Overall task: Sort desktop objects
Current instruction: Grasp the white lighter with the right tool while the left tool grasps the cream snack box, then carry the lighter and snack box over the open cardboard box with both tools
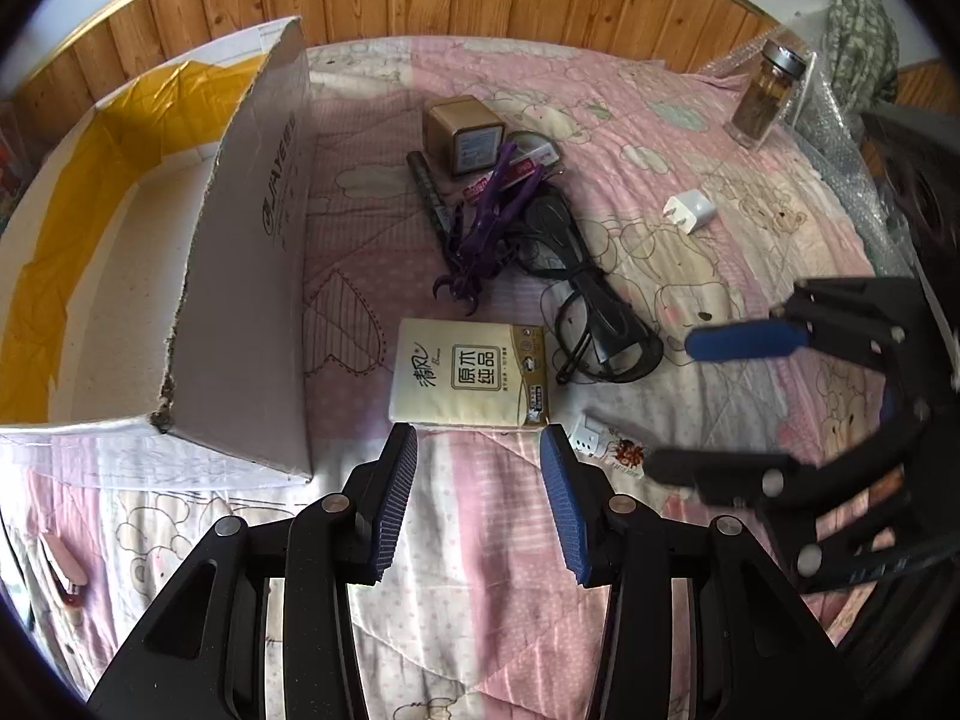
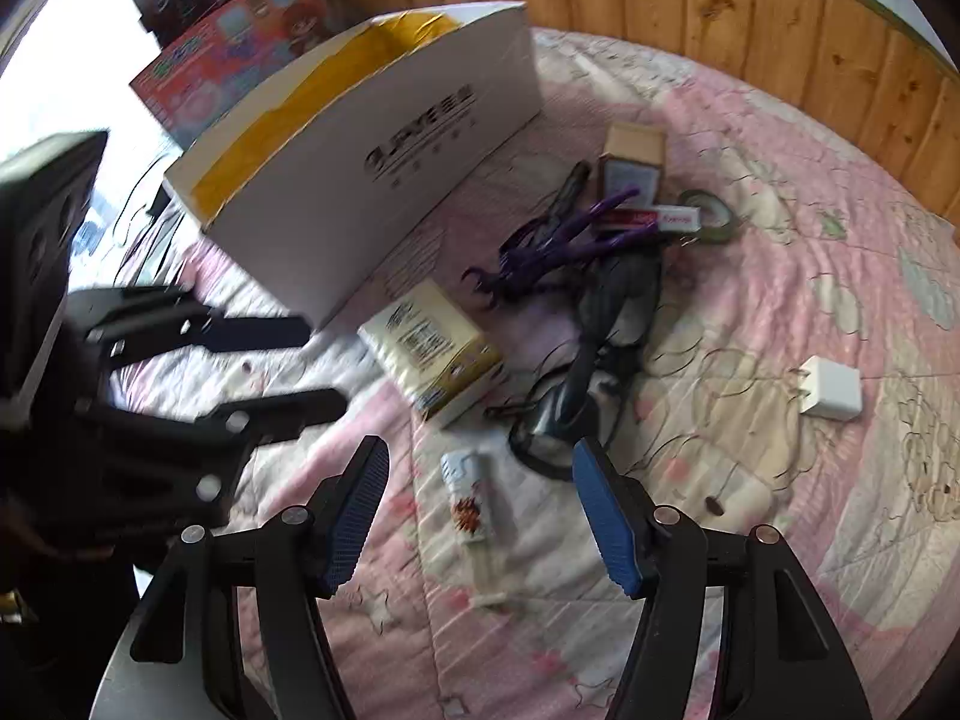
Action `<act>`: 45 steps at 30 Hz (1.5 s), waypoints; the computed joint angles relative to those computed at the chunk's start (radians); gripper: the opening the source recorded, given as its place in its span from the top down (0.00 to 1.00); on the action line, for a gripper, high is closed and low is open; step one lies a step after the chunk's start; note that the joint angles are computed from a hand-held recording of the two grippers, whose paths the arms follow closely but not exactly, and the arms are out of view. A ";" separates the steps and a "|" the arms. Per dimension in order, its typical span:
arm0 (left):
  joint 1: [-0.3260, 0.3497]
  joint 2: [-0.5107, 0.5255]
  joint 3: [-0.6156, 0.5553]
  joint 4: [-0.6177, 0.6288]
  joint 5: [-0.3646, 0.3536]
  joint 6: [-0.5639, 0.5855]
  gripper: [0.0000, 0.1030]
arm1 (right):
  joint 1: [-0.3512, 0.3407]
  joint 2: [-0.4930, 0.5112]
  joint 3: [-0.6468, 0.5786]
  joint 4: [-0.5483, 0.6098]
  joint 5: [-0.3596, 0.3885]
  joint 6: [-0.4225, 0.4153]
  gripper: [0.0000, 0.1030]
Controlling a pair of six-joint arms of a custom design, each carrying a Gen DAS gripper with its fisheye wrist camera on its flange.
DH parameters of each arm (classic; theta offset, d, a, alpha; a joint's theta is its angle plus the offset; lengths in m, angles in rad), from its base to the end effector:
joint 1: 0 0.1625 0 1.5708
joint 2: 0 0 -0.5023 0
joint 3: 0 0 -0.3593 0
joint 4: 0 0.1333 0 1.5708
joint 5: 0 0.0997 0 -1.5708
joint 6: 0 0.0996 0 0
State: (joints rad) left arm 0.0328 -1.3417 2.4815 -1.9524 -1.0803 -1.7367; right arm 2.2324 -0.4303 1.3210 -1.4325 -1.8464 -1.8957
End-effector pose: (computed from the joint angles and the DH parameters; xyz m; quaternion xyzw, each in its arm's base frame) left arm -0.2701 -0.1892 0.1929 0.0000 0.9057 -0.2489 0.3432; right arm 0.4842 -0.4490 -0.0422 -0.8452 0.1836 0.4667 0.1845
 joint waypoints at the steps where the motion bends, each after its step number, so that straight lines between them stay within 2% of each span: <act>1: 0.008 -0.002 0.004 -0.004 0.005 -0.010 0.56 | -0.008 -0.008 0.017 -0.018 -0.028 -0.030 0.37; 5: 0.060 0.003 0.023 -0.027 0.007 -0.033 0.54 | -0.036 -0.026 0.115 -0.141 -0.110 -0.095 0.44; 7: 0.084 0.018 0.035 -0.035 0.006 -0.041 0.54 | -0.043 -0.032 0.169 -0.235 -0.136 -0.138 0.56; 8: 0.093 0.027 0.047 -0.060 0.001 -0.034 0.53 | -0.045 -0.032 0.188 -0.270 -0.144 -0.151 0.58; 9: 0.090 0.032 0.061 -0.077 0.010 -0.049 0.48 | -0.051 -0.031 0.185 -0.264 -0.124 -0.165 0.59; 10: 0.075 0.030 0.079 -0.102 0.029 -0.072 0.47 | -0.050 -0.031 0.189 -0.272 -0.125 -0.176 0.67; 12: 0.087 0.025 0.122 -0.273 0.013 0.005 0.47 | -0.045 -0.028 0.198 -0.323 -0.118 -0.186 0.80; 14: 0.109 0.043 0.124 -0.444 -0.073 0.131 0.48 | -0.033 -0.009 0.172 -0.318 -0.127 -0.149 0.80; 15: 0.085 0.052 0.122 -0.470 -0.075 0.151 0.47 | -0.031 -0.004 0.170 -0.342 -0.120 -0.144 0.80; 16: 0.058 0.062 0.115 -0.453 -0.061 0.165 0.47 | -0.030 0.000 0.167 -0.362 -0.115 -0.146 0.80; 19: 0.024 0.089 0.044 -0.248 0.009 0.177 0.47 | -0.024 0.024 0.123 -0.323 -0.125 -0.110 0.80; 22: 0.073 0.130 0.016 -0.226 0.033 0.210 0.46 | -0.026 0.032 0.117 -0.311 -0.141 -0.102 0.79; 25: 0.121 0.163 0.020 -0.260 0.045 0.275 0.46 | -0.027 0.035 0.116 -0.295 -0.139 -0.092 0.77; 27: 0.119 0.194 0.020 -0.235 0.085 0.266 0.39 | -0.024 0.042 0.106 -0.265 -0.143 -0.074 0.74; 32: 0.167 0.221 0.032 -0.276 0.135 0.219 0.37 | -0.027 0.038 0.125 -0.259 -0.123 -0.070 0.74; 34: 0.190 0.212 0.060 -0.354 0.149 0.202 0.44 | -0.027 0.043 0.122 -0.243 -0.120 -0.045 0.74; 35: 0.194 0.205 0.071 -0.378 0.152 0.191 0.52 | -0.025 0.045 0.119 -0.234 -0.122 -0.032 0.75; 36: 0.200 0.200 0.082 -0.416 0.148 0.196 0.61 | -0.030 0.059 0.074 -0.202 -0.127 -0.025 0.79; 38: 0.192 0.190 0.096 -0.460 0.151 0.194 0.77 | -0.018 0.069 0.036 -0.164 -0.121 0.003 0.80; 45: 0.150 0.180 0.093 -0.485 0.153 0.164 0.79 | -0.021 0.061 0.028 -0.130 -0.119 0.037 0.80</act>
State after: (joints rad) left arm 0.1829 -1.1621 2.5746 -2.4371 -0.9274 -1.5723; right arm 2.2112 -0.3697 1.3489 -1.5627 -1.9655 -1.8583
